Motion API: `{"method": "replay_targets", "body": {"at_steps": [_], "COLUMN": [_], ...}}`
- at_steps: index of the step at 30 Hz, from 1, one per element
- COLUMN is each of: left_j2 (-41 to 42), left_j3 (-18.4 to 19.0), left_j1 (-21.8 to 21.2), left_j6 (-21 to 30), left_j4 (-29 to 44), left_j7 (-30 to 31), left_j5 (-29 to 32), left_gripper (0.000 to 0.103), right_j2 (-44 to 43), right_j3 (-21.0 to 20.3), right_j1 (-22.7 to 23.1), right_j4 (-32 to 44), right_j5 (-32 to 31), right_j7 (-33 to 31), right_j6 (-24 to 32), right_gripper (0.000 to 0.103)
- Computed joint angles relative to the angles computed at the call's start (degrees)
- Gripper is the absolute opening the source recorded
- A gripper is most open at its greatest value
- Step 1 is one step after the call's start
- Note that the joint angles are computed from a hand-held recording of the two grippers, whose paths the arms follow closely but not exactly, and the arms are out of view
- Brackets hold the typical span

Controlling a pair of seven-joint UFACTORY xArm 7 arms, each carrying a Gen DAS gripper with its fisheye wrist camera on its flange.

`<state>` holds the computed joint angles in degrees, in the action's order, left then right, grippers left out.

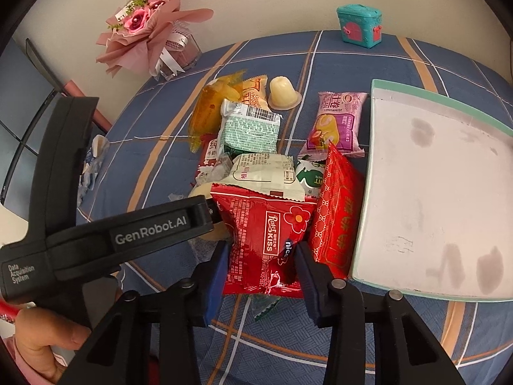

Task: Organize snacks
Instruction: 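Grasp the clear-wrapped bun with the left tool while the right tool grasps the red Rusks bag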

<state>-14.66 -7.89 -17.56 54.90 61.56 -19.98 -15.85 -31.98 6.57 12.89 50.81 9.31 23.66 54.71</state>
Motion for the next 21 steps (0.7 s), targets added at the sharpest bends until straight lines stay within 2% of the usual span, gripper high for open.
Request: {"method": "replay_targets", "body": {"at_steps": [7, 10, 21], "left_j2": [-3.1, -4.7, -8.6], "left_j3": [0.0, -0.2, -0.9], "left_j1": [0.3, 0.8, 2.0], "left_j6": [-0.4, -0.1, 1.3], "left_j4": [-1.7, -1.8, 0.4], "left_j7": [-2.0, -3.5, -7.8], "left_j5": [0.8, 2.3, 5.8], "left_gripper": [0.052, 0.045, 0.041], "right_j2": [-1.0, -2.0, -7.5], "right_j3": [-0.7, -1.2, -2.2], "right_j1": [0.4, 0.9, 0.8], "right_j4": [-0.5, -0.9, -2.1], "right_j5": [1.4, 2.6, 4.9], "right_j7": [-0.5, -1.1, -1.1], "right_j6": [-0.6, -1.4, -4.5], "right_gripper": [0.041, 0.041, 0.040]}}
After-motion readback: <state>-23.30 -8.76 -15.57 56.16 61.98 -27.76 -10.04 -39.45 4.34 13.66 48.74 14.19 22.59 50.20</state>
